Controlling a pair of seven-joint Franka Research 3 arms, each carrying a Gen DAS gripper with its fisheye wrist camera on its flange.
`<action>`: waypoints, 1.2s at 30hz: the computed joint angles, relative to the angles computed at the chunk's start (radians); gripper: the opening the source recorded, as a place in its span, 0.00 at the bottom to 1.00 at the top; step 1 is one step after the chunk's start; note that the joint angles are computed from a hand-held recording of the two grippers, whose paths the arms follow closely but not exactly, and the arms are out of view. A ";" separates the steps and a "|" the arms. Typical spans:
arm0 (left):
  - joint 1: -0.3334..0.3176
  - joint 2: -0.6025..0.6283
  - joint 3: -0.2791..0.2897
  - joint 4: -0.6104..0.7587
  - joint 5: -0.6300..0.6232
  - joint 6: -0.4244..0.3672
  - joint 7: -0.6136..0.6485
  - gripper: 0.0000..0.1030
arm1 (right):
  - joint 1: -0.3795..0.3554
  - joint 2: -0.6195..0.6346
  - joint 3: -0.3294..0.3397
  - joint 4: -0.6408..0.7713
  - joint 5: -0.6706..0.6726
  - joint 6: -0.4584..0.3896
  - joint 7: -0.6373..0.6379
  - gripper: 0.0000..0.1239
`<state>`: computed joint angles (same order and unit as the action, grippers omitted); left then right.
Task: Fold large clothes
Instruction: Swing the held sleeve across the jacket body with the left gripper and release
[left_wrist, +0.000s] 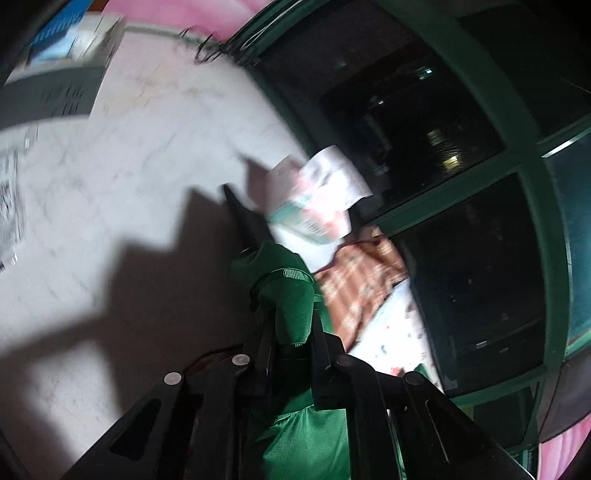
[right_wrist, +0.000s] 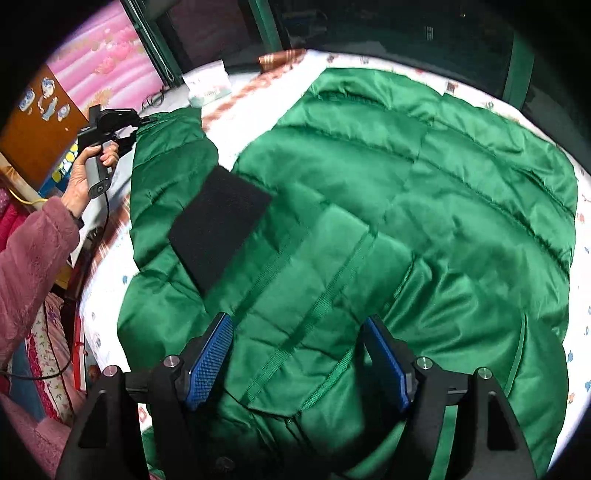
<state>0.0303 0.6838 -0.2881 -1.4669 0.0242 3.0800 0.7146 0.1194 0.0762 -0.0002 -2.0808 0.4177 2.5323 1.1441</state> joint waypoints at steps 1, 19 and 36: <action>-0.006 -0.019 0.002 -0.012 0.005 0.021 0.000 0.12 | 0.001 0.010 0.000 0.005 -0.003 0.005 0.003 0.65; -0.254 -0.334 -0.070 -0.130 0.279 0.124 0.285 0.11 | -0.027 -0.250 -0.039 -0.235 0.056 0.095 0.007 0.67; -0.633 0.000 -0.137 0.143 0.200 -0.328 0.592 0.11 | -0.090 -0.479 -0.131 -0.519 0.134 0.146 0.061 0.67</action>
